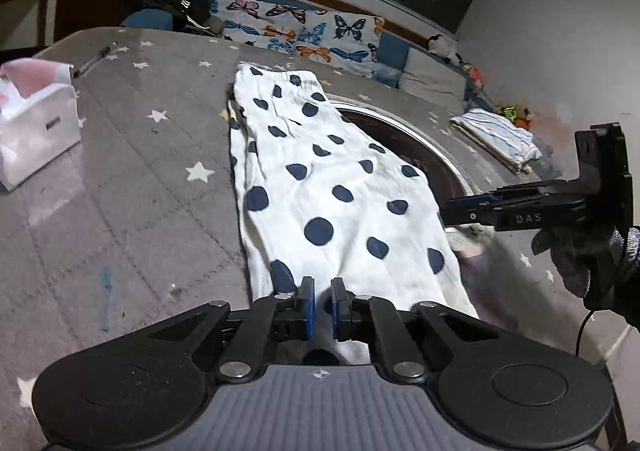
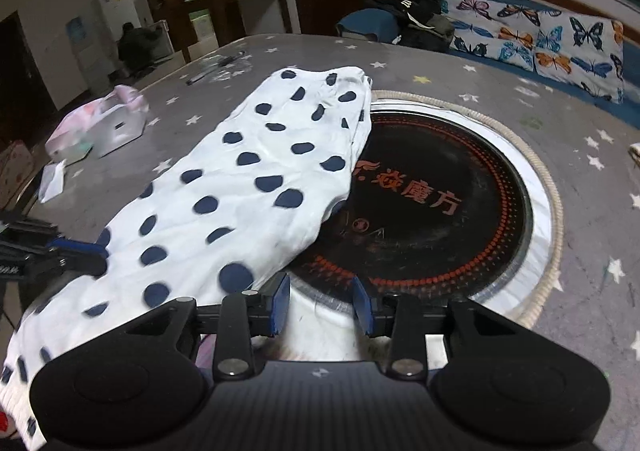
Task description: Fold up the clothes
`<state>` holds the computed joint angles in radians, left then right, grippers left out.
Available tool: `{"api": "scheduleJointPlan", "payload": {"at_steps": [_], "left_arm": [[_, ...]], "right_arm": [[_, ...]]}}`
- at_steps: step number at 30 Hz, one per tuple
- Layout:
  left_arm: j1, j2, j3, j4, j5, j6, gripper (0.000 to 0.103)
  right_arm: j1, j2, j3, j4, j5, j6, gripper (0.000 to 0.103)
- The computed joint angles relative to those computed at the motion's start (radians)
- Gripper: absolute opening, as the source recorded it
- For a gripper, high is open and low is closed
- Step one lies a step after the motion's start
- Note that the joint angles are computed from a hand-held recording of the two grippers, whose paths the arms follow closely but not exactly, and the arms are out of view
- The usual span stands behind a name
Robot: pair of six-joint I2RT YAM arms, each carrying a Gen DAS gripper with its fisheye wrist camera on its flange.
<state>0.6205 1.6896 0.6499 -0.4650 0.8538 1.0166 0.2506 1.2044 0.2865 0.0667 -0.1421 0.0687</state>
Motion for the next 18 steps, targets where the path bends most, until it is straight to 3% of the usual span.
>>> {"api": "scheduleJointPlan", "payload": {"at_steps": [9,18], "left_arm": [[-0.178,-0.15,-0.034,0.007,0.06,-0.087,0.01],[-0.411,-0.09,-0.08,0.247,-0.017,-0.265,0.011]], "right_arm": [[-0.005,0.119,0.056,0.116,-0.118,0.022,0.035],[-0.04,0.178,0.121,0.117,-0.292,0.037,0.034]]}}
